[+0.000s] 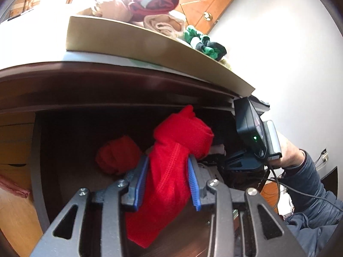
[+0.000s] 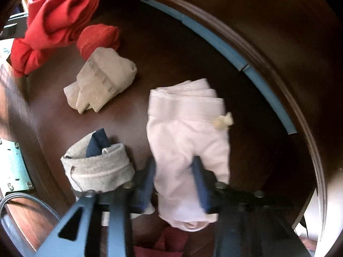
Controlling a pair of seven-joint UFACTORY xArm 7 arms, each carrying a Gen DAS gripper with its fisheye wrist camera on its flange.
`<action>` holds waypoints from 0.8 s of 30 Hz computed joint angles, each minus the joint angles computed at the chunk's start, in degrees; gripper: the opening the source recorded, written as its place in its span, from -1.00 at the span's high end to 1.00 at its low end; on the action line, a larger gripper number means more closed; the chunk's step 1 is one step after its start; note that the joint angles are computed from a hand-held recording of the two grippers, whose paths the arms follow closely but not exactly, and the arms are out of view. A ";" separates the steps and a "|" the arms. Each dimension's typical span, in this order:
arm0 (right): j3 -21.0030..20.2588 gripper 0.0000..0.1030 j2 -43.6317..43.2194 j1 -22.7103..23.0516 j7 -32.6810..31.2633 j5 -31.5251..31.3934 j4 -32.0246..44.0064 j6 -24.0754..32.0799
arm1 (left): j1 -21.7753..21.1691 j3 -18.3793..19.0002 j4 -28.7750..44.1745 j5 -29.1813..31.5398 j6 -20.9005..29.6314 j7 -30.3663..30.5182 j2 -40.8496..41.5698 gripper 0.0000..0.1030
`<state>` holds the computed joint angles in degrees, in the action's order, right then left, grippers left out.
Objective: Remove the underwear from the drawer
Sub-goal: 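Grasp the bright red garment with the left tool while the right grasps the pink underwear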
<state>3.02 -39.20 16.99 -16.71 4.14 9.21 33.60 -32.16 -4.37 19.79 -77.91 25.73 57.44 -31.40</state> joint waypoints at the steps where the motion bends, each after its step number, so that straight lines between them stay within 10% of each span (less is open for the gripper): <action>1: -1.13 0.42 -0.19 0.93 -0.80 1.08 0.00 0.36 | -0.08 0.21 -0.11 -0.83 -0.12 0.46 -0.01 0.34; 10: -3.24 0.52 -3.72 3.16 -3.80 7.24 -1.56 1.39 | 0.67 -1.04 -1.36 -5.03 -0.26 2.29 -0.63 0.34; 15: 0.51 -0.21 -2.62 1.26 -0.43 3.80 -1.85 -1.99 | 1.25 -1.81 -1.36 -5.60 0.28 2.42 -0.30 0.34; 24: 1.84 -0.31 6.51 1.27 2.87 -0.24 1.38 -4.23 | 1.38 -3.11 -0.42 -7.44 -0.09 2.45 1.31 0.34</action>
